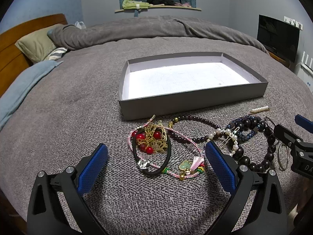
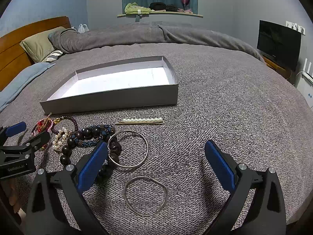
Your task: Organize jewelry
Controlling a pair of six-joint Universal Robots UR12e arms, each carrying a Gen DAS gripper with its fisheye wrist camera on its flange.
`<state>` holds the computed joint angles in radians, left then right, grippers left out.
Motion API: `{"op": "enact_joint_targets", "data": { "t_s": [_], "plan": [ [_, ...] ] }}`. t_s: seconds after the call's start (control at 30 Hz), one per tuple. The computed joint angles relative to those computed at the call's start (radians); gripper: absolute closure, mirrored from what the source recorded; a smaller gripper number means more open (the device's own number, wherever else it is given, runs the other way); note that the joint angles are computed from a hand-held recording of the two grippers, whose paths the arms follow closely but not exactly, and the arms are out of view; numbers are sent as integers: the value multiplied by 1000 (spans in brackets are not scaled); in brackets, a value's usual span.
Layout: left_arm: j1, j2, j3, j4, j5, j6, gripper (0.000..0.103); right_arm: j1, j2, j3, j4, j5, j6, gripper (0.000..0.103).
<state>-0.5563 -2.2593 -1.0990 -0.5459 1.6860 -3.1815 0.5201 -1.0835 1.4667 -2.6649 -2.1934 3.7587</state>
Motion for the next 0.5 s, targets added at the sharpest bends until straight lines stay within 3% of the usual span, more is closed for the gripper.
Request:
{"op": "enact_joint_targets", "data": {
  "t_s": [0.37,0.5],
  "plan": [
    [4,14,-24,43,-18,21,4,-2,3,-6,-4,37,-6,5],
    [1,27,-43,84,31,37,4,-3,-9,17,-57,44,-52,5]
  ]
}}
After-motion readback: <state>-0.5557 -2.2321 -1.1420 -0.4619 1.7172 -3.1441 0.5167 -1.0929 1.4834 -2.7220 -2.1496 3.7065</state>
